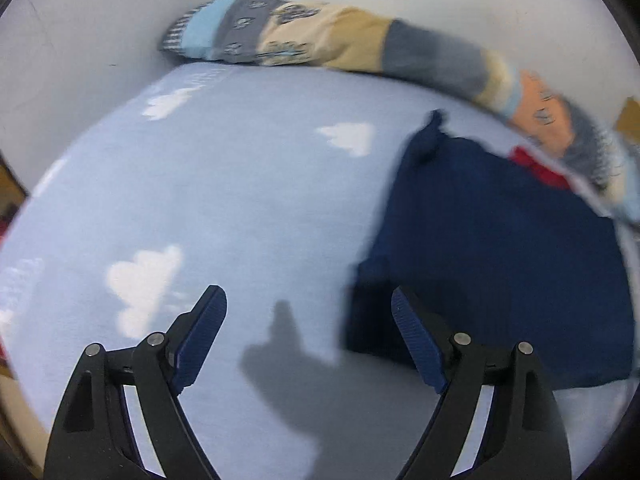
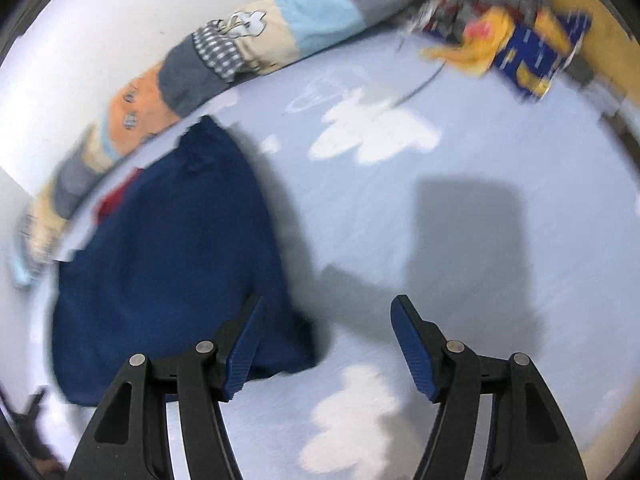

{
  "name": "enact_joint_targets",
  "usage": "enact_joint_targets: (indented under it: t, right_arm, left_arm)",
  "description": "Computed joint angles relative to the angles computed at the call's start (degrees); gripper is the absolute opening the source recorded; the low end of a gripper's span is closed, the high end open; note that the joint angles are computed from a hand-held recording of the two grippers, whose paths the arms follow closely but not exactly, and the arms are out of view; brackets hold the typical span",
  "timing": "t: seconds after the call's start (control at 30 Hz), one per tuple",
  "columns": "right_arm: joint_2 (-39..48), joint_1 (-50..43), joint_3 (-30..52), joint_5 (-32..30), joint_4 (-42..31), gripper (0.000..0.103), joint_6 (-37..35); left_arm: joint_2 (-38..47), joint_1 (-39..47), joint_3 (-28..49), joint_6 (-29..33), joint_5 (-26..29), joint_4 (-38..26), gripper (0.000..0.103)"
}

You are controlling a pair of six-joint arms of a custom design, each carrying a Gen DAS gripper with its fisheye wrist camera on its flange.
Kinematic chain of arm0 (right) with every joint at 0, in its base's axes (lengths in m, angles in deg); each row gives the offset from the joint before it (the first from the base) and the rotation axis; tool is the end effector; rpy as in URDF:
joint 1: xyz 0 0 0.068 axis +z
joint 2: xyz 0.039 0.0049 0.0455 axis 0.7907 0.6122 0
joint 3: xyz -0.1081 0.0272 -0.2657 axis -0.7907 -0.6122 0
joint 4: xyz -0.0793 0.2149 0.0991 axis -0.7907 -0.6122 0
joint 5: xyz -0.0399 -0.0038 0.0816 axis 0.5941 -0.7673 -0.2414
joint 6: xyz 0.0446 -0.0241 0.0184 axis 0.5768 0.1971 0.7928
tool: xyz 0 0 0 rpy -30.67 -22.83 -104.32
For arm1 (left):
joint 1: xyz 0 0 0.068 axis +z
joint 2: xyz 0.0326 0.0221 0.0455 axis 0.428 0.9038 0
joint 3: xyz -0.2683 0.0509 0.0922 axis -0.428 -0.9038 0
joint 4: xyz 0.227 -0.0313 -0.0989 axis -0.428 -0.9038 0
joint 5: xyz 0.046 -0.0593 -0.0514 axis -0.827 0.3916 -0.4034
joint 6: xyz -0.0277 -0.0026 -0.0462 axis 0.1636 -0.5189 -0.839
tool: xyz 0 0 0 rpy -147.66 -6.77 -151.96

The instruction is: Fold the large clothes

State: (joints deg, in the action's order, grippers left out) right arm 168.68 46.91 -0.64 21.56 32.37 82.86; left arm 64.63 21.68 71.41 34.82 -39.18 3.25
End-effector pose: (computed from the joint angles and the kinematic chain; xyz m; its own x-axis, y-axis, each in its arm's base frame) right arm 0.3389 -0.0232 0.2394 -0.8258 0.4110 -0.3862 0.2752 0.8914 0.3601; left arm 0.2791 -0.0082 0.2294 -0.7099 -0.3707 -0.5989 -0.4374 0.8985 -0.0377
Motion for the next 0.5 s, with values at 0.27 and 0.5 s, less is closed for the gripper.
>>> enact_joint_targets:
  t: [0.27, 0.5]
  right_arm:
    - [3.1, 0.8, -2.3, -6.0, 2.2, 0.017, 2.8]
    - [1.1, 5.5, 1.2, 9.7, -0.6, 0.010, -3.6]
  left_arm:
    - [5.9, -5.1, 4.6, -2.9, 0.6, -2.6, 0.086]
    - [9.7, -11.0, 8.2, -1.0, -4.8, -2.7, 0.086]
